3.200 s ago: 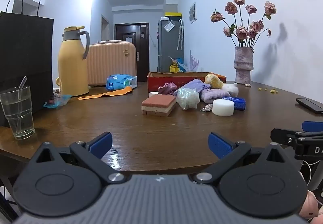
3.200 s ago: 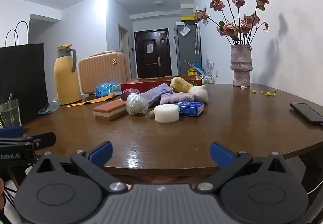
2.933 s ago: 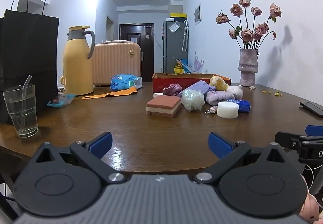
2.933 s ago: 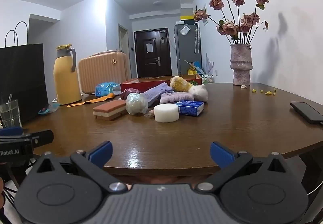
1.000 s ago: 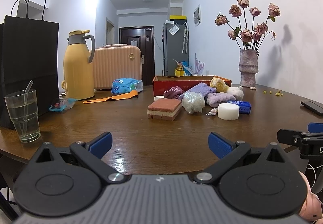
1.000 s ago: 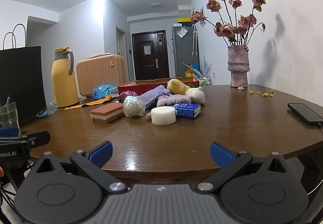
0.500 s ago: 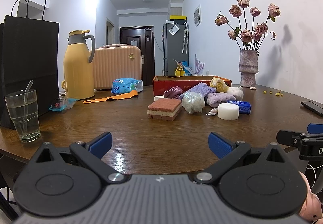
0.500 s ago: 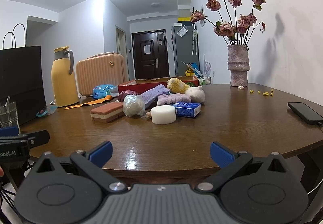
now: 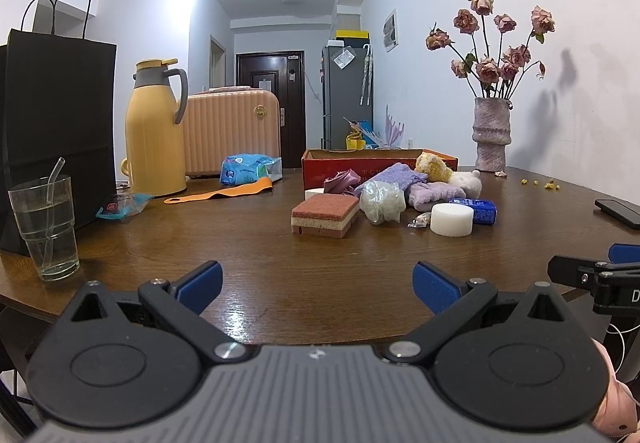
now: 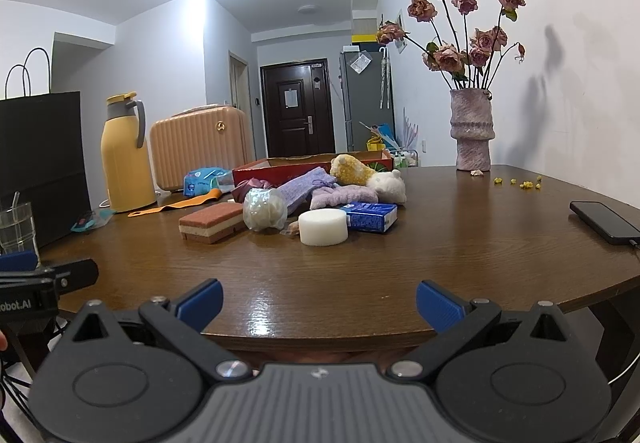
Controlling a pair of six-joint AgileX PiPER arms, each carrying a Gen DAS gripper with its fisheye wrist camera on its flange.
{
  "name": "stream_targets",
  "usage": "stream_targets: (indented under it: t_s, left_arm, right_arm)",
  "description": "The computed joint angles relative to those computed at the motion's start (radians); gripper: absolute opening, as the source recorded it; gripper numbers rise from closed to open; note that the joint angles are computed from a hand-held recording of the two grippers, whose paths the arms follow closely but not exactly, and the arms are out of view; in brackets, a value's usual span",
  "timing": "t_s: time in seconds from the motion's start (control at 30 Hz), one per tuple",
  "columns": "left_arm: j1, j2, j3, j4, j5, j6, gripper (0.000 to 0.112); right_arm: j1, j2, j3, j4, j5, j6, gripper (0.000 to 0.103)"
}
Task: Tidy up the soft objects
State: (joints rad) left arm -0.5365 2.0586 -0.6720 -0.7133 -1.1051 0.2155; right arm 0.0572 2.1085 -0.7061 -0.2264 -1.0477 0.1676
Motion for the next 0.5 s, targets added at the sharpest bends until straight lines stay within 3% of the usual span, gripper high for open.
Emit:
stream_targets:
  t_s: [0.5]
  left_arm:
    - [0.036,0.027,-0.086,0.017,0.057,0.058,0.103]
  right_arm:
    - [-0.041,0.007,-0.08,-0.021,0.054,0.01,0.103]
